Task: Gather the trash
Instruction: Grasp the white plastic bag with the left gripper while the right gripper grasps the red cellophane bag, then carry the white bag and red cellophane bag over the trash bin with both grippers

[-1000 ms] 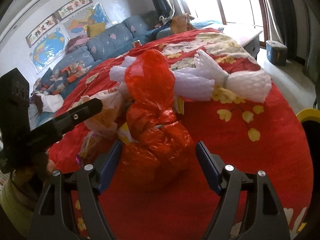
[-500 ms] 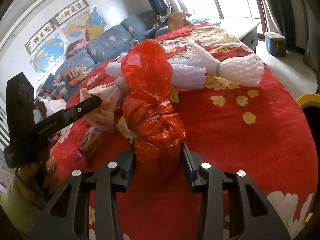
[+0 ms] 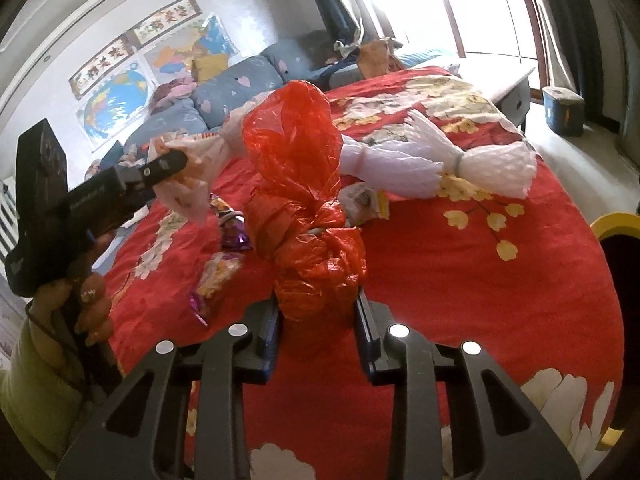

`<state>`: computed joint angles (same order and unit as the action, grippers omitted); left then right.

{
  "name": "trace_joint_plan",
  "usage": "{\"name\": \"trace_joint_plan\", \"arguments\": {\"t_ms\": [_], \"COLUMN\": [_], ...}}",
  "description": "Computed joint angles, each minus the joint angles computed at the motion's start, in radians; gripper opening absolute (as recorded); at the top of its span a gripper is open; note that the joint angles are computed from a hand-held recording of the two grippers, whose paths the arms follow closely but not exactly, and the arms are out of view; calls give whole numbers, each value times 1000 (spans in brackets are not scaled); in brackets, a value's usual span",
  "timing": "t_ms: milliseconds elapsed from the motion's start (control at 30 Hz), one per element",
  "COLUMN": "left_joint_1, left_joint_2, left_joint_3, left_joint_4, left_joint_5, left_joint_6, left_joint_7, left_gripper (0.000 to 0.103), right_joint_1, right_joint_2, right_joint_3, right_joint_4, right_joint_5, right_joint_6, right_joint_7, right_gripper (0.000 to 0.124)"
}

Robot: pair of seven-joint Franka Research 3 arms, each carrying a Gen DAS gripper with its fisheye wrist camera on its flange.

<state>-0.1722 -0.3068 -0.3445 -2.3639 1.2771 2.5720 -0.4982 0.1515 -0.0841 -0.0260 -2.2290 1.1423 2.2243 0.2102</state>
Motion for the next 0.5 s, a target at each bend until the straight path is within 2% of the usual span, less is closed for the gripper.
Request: {"name": "trace_joint_plan", "arguments": {"t_ms": [233, 500], "left_joint_1": [-3, -9], "left_joint_2": [-38, -34], "left_joint_3": [-19, -25], "left_joint_4": [1, 22], "left_joint_5": [38, 88], "left_joint_6": [-25, -2], "left_joint_7": [-21, -33], "left_gripper": [26, 26], "right_joint_1": [-2, -11], "right_joint_2": [-23, -34], "right_joint_3": [-7, -21], "right_joint_4": [-7, -1], "right_joint_5": [15, 46], "right_joint_6": [-14, -8], "right_joint_7": [-10, -9], "right_gripper": [28, 27]}}
